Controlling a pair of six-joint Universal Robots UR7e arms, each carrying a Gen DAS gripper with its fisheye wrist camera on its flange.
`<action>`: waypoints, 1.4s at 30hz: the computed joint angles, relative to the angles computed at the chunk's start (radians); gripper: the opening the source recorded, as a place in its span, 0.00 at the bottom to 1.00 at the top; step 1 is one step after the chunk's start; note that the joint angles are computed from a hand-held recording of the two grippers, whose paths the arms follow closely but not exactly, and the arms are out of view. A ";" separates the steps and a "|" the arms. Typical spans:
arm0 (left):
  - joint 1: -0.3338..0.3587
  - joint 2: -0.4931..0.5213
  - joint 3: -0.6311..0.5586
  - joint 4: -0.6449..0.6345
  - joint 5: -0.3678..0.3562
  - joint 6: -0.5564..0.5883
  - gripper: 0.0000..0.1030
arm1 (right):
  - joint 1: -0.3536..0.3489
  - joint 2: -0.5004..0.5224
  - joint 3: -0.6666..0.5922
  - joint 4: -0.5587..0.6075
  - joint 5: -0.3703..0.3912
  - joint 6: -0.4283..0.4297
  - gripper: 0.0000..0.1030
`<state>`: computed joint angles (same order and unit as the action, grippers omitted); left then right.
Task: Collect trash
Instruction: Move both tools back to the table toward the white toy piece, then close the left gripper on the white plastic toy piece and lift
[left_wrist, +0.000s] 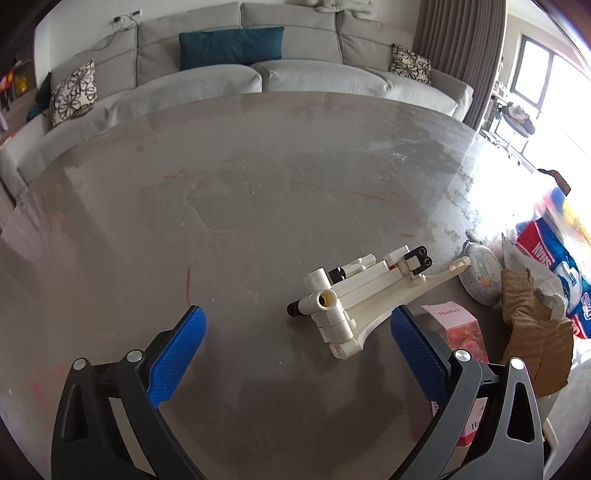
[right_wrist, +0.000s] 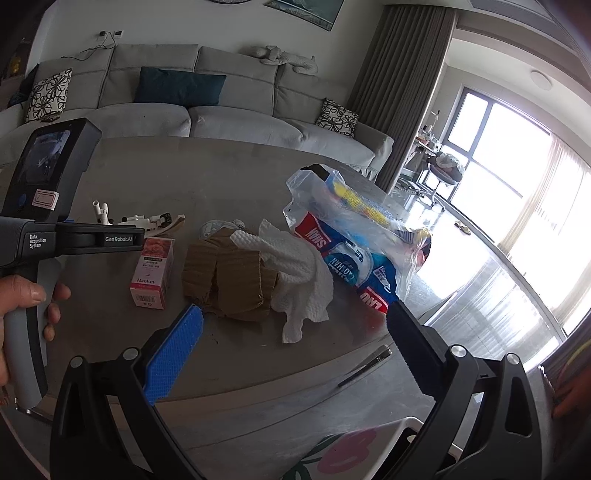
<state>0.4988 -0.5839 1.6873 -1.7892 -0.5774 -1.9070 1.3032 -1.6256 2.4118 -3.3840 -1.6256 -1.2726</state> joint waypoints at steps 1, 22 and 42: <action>0.004 -0.002 0.004 -0.010 -0.008 0.008 0.97 | 0.001 0.002 -0.002 -0.001 0.002 0.000 0.96; -0.017 0.050 -0.074 0.108 -0.005 0.040 0.12 | 0.013 -0.005 0.014 0.031 0.004 -0.015 0.96; -0.037 0.048 -0.148 0.351 0.063 -0.121 0.87 | 0.020 -0.013 0.003 0.071 0.022 0.014 0.96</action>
<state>0.4617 -0.5360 1.5388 -1.4387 -0.5141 -2.0275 1.3227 -1.6387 2.4152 -3.3129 -1.6038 -1.2588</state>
